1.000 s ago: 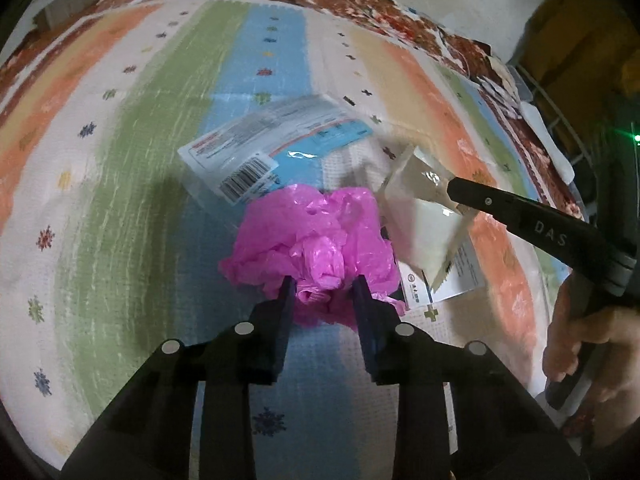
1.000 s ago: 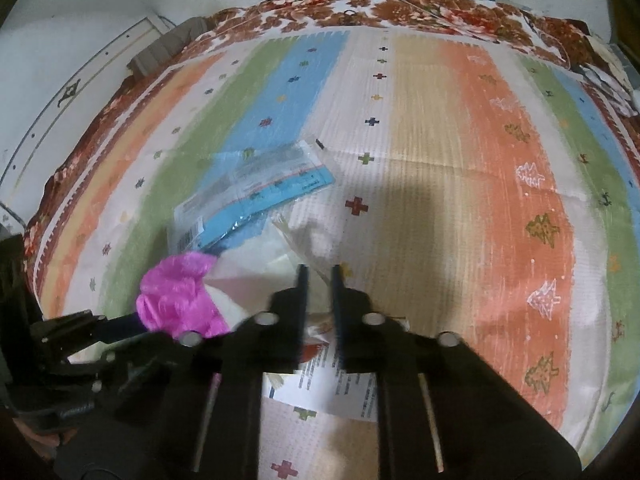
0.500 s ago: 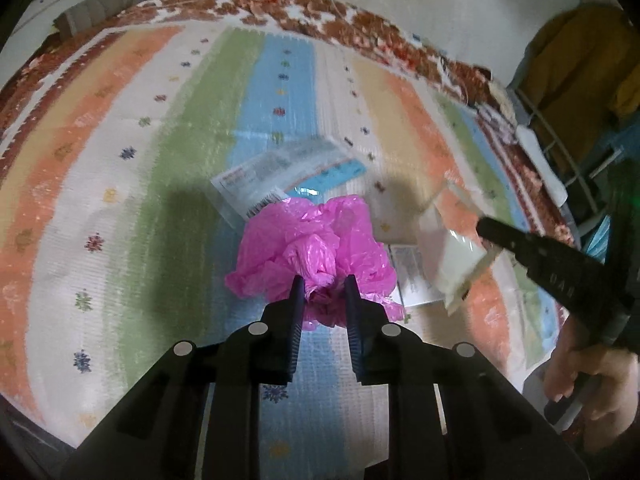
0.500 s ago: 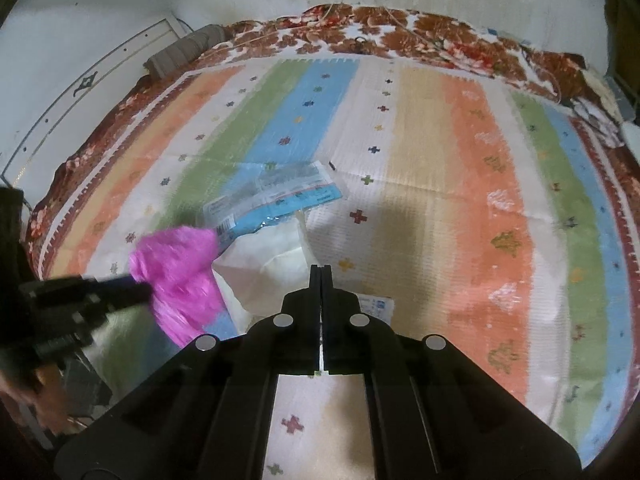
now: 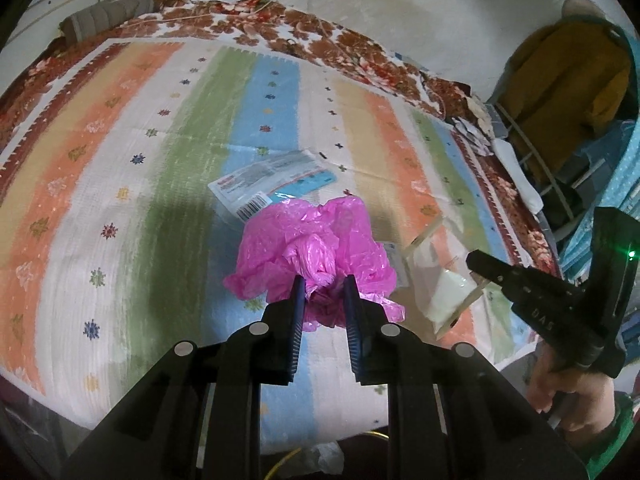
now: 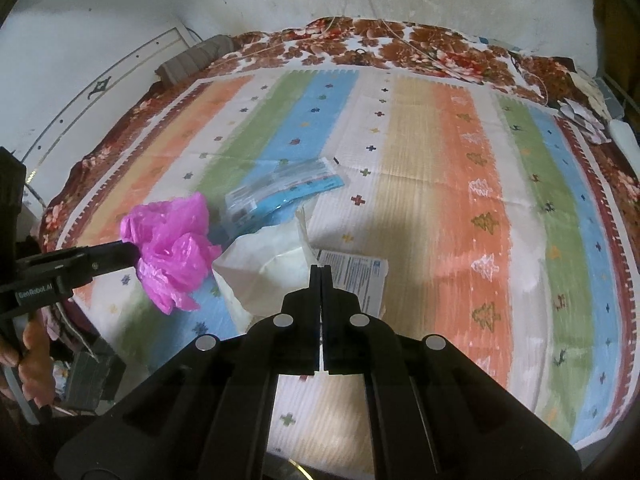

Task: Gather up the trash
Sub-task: 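Carry the glove in the left tool and paper bag in the right tool over the bin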

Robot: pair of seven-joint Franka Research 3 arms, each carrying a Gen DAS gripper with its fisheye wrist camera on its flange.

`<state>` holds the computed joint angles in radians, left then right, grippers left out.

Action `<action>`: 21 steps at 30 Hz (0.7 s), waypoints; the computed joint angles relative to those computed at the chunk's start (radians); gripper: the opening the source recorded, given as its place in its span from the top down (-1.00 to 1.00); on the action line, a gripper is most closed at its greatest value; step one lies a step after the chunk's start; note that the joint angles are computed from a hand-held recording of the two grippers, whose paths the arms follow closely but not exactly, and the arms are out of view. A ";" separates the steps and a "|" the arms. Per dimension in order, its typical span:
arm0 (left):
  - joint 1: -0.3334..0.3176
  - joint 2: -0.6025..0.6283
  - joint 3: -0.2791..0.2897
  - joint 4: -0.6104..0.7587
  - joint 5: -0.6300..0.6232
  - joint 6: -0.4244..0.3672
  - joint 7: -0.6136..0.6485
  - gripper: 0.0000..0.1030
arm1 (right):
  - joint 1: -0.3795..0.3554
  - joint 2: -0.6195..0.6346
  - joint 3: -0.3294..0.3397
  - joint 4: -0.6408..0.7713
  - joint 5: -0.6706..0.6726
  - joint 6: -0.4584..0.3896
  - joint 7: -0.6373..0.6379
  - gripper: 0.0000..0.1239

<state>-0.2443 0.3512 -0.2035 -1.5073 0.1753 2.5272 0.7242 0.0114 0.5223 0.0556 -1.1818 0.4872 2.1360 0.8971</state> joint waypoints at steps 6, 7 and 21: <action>-0.012 -0.068 -0.010 -0.068 0.002 0.018 -0.020 0.65 | -0.019 -0.108 -0.002 -0.139 0.050 0.023 -0.053 1.00; -0.013 -0.079 -0.012 -0.082 0.001 0.022 -0.023 0.65 | -0.019 -0.121 -0.005 -0.153 0.054 0.025 -0.056 1.00; -0.028 -0.214 -0.032 -0.229 -0.007 0.083 -0.074 0.65 | -0.028 -0.337 -0.046 -0.399 0.189 0.018 -0.185 1.00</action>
